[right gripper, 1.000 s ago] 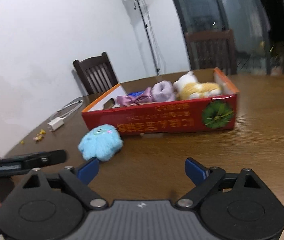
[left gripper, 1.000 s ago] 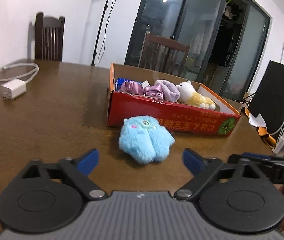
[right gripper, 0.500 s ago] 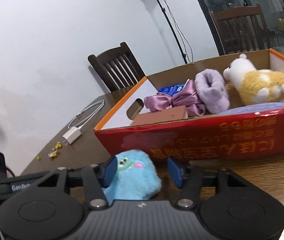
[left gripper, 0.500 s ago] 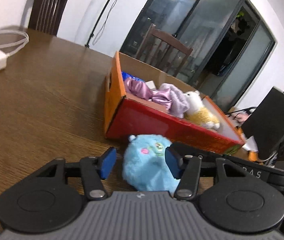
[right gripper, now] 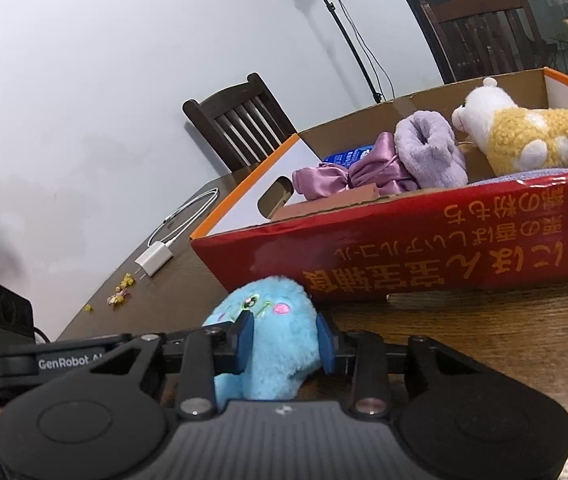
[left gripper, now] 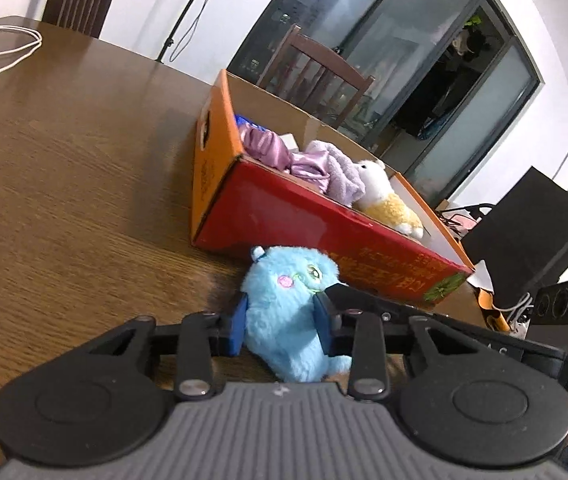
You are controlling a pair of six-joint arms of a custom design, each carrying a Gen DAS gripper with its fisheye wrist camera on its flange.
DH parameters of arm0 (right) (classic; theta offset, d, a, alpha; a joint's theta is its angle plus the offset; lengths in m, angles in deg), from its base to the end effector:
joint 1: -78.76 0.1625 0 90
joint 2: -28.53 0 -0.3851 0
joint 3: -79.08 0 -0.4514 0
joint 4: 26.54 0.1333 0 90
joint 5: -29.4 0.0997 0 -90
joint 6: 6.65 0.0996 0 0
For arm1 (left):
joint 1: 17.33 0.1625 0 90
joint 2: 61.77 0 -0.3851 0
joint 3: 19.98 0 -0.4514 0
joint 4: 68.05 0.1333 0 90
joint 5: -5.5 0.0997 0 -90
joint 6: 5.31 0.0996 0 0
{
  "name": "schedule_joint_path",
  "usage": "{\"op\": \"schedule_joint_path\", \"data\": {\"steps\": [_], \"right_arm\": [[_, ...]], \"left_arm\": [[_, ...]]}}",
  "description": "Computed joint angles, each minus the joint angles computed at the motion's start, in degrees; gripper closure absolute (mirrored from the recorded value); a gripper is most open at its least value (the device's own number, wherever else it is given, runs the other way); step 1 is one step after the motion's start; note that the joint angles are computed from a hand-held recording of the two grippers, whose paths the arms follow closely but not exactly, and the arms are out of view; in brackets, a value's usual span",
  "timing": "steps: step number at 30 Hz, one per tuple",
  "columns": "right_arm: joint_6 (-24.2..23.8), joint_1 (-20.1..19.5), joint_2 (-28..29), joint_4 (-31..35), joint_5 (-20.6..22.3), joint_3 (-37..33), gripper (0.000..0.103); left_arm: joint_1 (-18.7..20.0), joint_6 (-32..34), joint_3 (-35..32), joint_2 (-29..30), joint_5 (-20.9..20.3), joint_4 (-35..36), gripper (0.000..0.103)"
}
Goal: Organize soft objects
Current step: 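Close both grippers on the blue plush monster and lift it, then carry the blue plush monster over the box and lower it in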
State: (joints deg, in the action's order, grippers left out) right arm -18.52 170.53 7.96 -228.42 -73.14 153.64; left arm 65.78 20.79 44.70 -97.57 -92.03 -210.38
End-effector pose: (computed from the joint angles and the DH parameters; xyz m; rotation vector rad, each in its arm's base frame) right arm 0.1351 -0.7575 -0.0346 0.1470 -2.5169 1.3621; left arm 0.0188 -0.8467 0.1188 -0.8949 -2.8773 0.6496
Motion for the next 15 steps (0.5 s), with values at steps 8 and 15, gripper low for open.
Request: {"op": "schedule_joint_path", "data": {"steps": [8,15], "right_arm": [[3.4,2.9,-9.0,-13.9,-7.9,21.4,0.071],[0.8,7.0,-10.3,-25.1,-17.4,31.3,0.069]], "left_arm": [[-1.3,1.0,18.5,-11.9,-3.5,1.8,0.068],[-3.1,2.1,28.3,-15.2,-2.1,-8.7,0.058]]}}
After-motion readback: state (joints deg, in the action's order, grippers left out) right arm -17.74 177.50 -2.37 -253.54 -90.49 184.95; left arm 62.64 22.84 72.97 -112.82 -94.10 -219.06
